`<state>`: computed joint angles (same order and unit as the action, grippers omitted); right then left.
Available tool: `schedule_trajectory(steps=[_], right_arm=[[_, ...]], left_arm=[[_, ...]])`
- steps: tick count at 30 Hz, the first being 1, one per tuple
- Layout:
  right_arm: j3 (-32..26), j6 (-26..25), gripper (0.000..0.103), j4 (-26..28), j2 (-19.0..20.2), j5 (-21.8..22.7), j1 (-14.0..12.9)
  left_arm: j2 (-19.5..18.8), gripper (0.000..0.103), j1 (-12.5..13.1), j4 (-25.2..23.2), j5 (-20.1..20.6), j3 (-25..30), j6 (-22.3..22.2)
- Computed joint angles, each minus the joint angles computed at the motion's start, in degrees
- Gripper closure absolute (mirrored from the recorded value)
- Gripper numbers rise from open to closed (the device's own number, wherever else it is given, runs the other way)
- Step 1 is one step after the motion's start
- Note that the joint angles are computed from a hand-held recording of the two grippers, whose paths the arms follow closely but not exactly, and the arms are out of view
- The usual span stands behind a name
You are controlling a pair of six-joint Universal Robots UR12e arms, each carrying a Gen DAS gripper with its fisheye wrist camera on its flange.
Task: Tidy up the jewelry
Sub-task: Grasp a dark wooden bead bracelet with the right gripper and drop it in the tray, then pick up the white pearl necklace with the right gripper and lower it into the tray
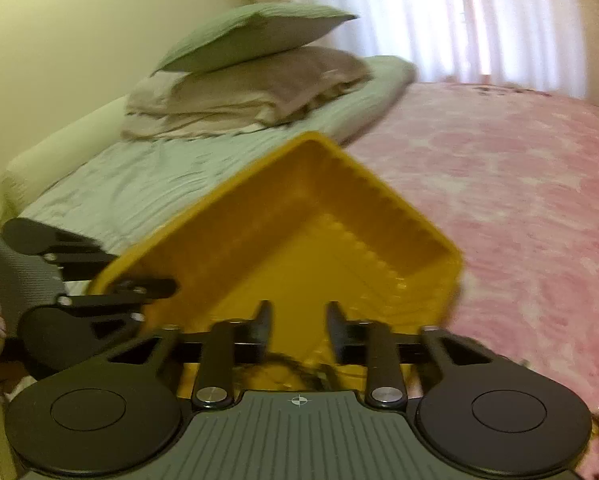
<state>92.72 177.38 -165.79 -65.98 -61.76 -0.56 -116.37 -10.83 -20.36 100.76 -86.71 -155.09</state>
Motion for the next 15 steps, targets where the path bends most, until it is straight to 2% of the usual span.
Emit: schedule_trajectory(steps=[9,15], right_arm=[[9.1,8.7,0.062,-3.3,-4.4,-7.5,-4.8],[14.3,10.5,0.062,-3.7,-7.2,-8.9,-7.2]], left_arm=[[0.0,0.099,0.0,-0.1,0.2,-0.1,-0.5],[0.1,0.099,-0.1,-0.1,0.5,-0.4,-0.9]])
